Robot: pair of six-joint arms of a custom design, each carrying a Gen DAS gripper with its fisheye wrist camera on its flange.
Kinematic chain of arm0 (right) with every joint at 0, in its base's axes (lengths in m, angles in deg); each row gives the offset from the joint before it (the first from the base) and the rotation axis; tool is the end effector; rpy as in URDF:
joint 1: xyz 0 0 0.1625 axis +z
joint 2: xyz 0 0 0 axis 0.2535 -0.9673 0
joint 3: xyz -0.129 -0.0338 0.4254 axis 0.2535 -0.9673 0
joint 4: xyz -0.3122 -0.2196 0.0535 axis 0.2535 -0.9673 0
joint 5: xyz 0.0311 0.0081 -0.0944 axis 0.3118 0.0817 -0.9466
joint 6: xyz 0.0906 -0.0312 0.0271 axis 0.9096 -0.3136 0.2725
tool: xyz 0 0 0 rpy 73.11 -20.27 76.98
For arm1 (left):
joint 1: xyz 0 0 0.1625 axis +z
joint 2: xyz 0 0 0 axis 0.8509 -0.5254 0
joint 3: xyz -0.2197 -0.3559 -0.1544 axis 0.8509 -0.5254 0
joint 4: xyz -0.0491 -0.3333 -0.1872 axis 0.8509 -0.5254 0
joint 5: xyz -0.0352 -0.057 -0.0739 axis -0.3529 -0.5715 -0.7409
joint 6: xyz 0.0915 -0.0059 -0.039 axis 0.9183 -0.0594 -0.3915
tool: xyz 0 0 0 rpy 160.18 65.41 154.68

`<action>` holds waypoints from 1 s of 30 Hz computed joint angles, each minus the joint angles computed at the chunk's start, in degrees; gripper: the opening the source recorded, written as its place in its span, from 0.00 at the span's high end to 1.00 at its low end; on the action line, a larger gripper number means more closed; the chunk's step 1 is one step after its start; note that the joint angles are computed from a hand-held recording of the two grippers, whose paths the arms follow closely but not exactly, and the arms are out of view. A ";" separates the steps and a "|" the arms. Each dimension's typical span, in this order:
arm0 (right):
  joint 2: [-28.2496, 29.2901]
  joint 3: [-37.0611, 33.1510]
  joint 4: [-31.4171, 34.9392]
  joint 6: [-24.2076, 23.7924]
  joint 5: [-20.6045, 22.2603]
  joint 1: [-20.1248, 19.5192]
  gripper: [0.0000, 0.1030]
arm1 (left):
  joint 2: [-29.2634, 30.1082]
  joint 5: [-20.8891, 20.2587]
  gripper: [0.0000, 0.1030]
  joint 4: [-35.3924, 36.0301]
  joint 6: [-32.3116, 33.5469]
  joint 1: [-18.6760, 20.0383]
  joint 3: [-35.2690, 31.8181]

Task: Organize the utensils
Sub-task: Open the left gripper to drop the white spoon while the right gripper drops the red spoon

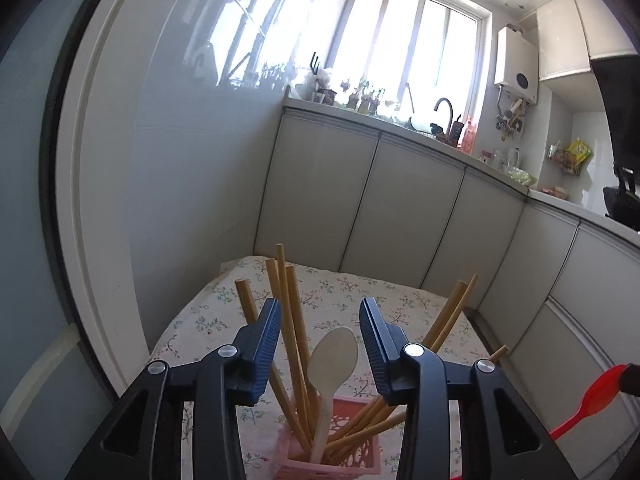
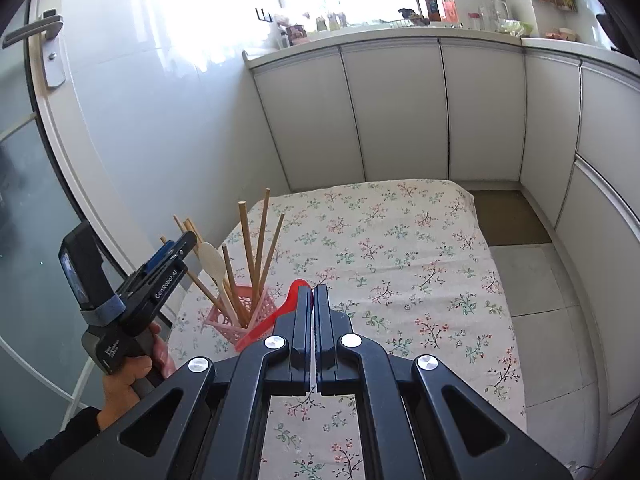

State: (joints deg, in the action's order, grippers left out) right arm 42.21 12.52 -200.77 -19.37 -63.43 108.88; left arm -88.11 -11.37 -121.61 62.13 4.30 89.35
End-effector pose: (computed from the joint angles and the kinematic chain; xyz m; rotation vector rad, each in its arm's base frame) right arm 0.4915 -0.5929 0.1194 0.7005 -2.4916 1.0030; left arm -0.0848 -0.6012 0.4549 0.2316 2.1179 -1.5673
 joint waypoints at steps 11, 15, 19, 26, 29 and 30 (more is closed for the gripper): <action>6.72 -9.79 1.52 -5.53 -3.72 3.51 1.00 | -9.45 12.95 0.43 35.55 -28.64 -0.89 0.40; 10.61 -15.65 3.95 -7.65 -5.84 4.39 1.00 | -11.06 12.79 0.43 50.27 -36.97 0.64 -0.91; 14.53 -21.17 6.24 -10.14 -8.13 4.92 1.00 | -11.91 11.44 0.43 54.01 -39.85 1.20 -1.12; 20.30 -28.63 9.08 -13.45 -10.64 5.22 0.99 | -11.88 10.51 0.43 55.52 -39.21 1.87 -2.29; 21.80 -30.73 11.72 -13.21 -10.49 5.05 0.99 | -11.51 10.35 0.43 56.54 -38.86 1.91 -2.70; 21.79 -30.92 13.03 -12.58 -9.69 4.81 0.99 | -11.41 10.27 0.43 56.92 -38.84 1.90 -2.83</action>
